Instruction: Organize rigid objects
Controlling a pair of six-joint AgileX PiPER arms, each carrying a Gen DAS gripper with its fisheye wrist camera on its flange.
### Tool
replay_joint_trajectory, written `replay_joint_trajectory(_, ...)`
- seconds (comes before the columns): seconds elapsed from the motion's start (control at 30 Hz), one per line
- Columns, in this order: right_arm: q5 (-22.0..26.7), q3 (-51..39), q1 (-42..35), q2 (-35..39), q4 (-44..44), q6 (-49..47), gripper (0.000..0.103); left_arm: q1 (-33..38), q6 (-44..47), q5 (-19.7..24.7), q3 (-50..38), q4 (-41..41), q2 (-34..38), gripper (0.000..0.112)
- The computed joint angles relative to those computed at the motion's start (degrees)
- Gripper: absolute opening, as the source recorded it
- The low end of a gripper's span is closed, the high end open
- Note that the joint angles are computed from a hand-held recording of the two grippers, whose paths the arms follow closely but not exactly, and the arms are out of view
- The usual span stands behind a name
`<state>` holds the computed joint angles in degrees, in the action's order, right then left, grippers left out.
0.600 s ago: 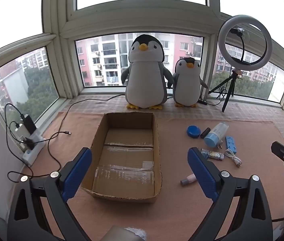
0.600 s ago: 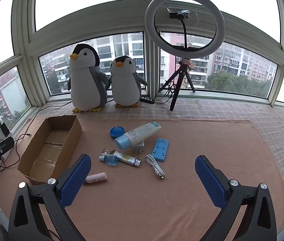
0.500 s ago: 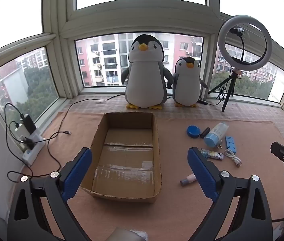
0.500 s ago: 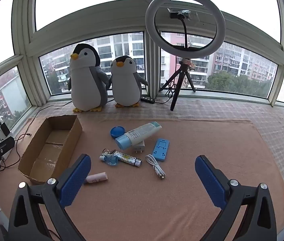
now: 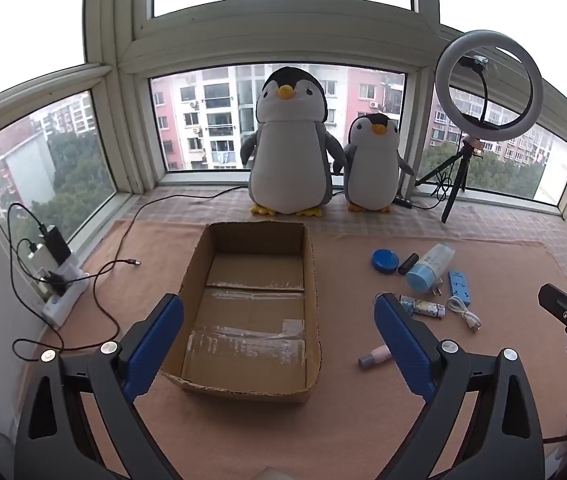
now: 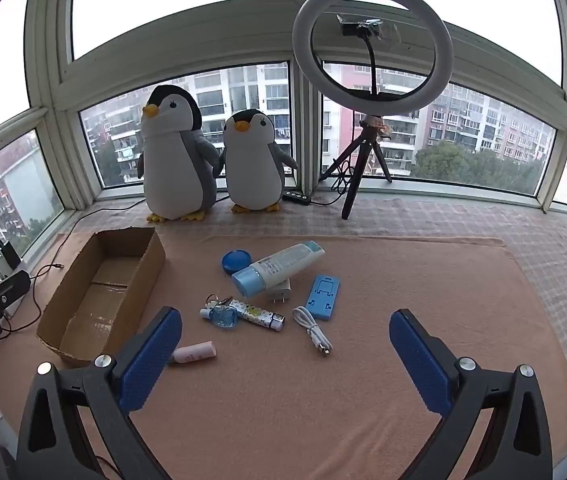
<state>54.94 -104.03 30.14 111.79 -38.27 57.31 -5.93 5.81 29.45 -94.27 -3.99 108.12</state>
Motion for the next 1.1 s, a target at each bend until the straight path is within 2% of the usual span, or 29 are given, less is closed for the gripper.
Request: replay_joint_trajectory(1.1,-0.3,1.1,0.1,-0.8,-0.2,0.5,0.103,-0.5,4.3,-0.6,1.1,-4.2,-1.1,0.097)
